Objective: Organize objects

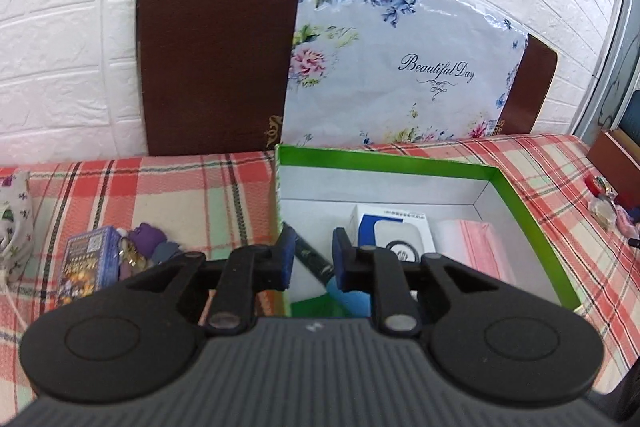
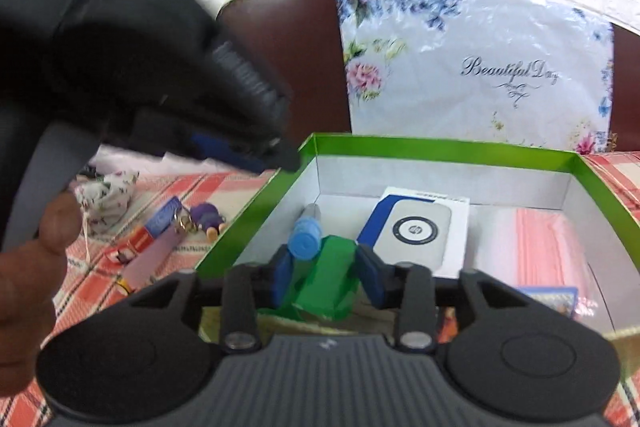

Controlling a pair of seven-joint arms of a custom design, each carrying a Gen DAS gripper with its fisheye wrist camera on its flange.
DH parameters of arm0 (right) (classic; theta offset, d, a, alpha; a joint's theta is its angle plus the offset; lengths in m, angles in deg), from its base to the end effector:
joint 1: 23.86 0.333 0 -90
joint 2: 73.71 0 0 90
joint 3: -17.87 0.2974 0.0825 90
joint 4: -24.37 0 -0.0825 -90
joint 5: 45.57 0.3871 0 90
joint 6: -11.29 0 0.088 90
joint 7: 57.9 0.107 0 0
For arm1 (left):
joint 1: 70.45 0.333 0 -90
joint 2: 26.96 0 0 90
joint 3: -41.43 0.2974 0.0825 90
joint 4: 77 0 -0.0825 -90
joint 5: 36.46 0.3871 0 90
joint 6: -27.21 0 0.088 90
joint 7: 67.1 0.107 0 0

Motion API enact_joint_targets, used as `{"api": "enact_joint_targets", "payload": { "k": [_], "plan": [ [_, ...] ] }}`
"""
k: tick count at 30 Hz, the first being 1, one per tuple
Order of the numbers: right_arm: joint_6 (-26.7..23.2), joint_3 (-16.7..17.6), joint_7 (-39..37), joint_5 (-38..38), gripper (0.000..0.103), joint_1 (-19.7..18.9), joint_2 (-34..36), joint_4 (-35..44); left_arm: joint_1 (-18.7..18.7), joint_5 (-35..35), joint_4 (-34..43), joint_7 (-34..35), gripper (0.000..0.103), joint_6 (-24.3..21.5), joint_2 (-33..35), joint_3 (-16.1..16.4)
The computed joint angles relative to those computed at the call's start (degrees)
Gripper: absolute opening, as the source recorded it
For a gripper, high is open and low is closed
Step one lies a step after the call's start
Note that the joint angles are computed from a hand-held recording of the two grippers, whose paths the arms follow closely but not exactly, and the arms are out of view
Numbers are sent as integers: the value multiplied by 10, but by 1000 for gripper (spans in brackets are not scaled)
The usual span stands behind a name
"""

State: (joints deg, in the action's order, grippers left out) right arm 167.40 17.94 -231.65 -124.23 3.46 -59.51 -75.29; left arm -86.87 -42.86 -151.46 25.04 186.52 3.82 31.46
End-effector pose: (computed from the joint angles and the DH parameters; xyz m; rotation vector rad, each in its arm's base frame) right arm 0.5740 0.3383 0.4726 -1.4512 1.5891 -0.8825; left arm 0.6941 -0.2983 0.5361 -1.4398 2.0448 -1.1941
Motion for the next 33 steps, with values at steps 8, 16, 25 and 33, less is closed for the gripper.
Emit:
{"api": "enact_joint_targets", "payload": {
  "k": [8, 16, 25, 33],
  "plan": [
    [-117, 43, 139, -149, 45, 27, -84, -104, 22, -27, -205, -2, 31, 103, -119, -2],
    [-38, 74, 18, -37, 45, 15, -63, -98, -26, 128, -350, -145, 32, 132, -195, 100],
    [-10, 59, -163, 122, 45, 44, 4, -31, -48, 441, -397, -434, 40, 130, -221, 214],
    [-17, 28, -269, 179, 47, 82, 79, 69, -26, 664, -363, -687, 72, 134, -197, 265]
  ]
}}
